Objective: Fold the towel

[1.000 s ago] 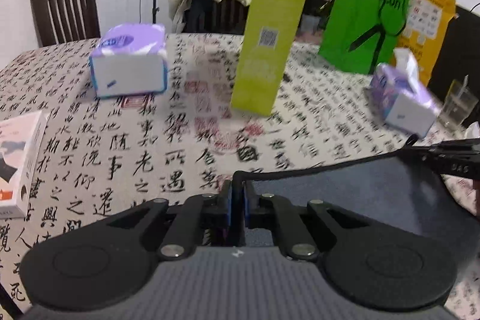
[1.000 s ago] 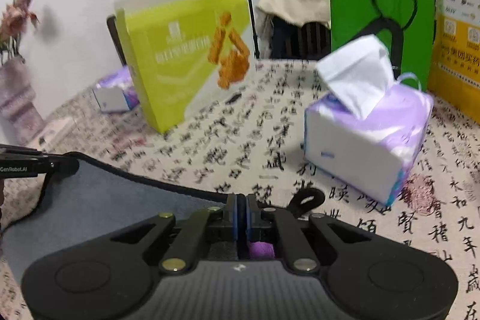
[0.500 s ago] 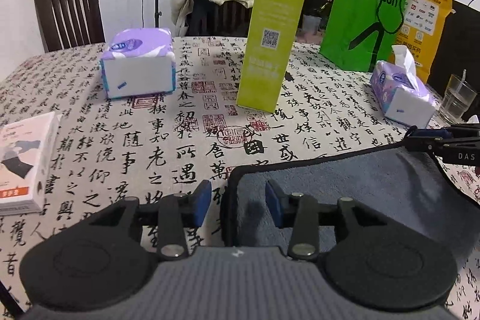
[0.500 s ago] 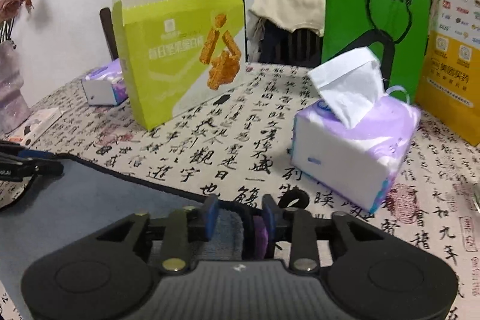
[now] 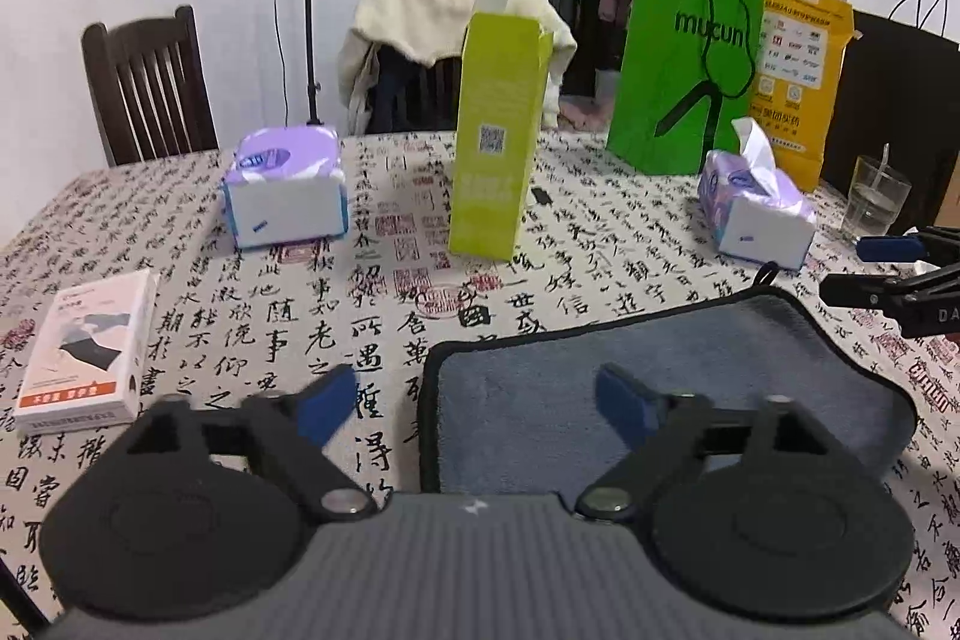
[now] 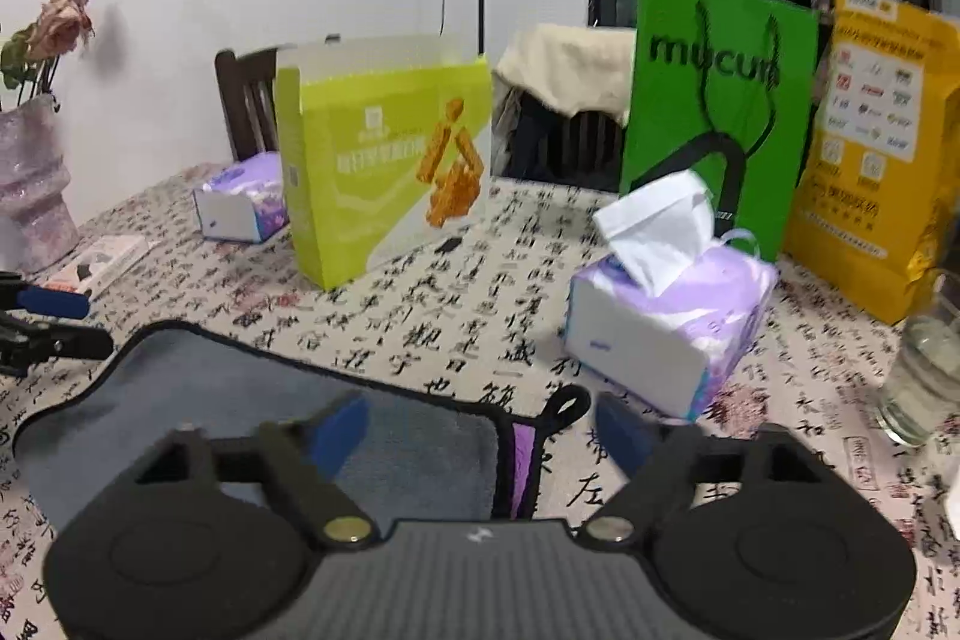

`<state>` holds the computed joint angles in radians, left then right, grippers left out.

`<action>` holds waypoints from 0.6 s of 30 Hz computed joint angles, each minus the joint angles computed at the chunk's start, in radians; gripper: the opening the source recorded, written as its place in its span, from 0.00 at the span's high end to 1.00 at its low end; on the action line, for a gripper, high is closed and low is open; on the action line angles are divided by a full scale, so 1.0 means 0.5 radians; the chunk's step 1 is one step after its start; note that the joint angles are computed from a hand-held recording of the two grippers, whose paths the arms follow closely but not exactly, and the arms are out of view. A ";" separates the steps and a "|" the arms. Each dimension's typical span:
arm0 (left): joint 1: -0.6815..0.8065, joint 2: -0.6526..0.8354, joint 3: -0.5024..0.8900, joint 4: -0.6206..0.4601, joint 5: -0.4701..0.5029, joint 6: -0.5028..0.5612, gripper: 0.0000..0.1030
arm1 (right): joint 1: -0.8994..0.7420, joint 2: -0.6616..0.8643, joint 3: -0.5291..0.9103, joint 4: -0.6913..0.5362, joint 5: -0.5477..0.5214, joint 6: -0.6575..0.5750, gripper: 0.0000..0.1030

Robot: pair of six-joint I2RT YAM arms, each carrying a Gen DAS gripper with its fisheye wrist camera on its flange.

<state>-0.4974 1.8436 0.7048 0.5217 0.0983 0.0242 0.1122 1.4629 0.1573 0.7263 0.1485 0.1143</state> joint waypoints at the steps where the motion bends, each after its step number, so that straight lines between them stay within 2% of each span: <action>1: -0.006 -0.013 -0.021 0.020 -0.014 -0.010 0.05 | 0.030 -0.049 -0.029 0.000 0.044 0.006 0.08; 5: -0.033 -0.063 -0.093 0.059 -0.084 -0.040 0.00 | 0.103 -0.244 -0.094 -0.116 0.102 0.022 0.04; 18: -0.065 -0.251 -0.274 0.092 -0.150 -0.053 0.00 | 0.306 -0.755 -0.219 -0.476 0.316 0.136 0.03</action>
<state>-0.5302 1.7182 0.5676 0.5679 0.0230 -0.0023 0.2652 1.0855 0.0477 0.4883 0.3068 0.1823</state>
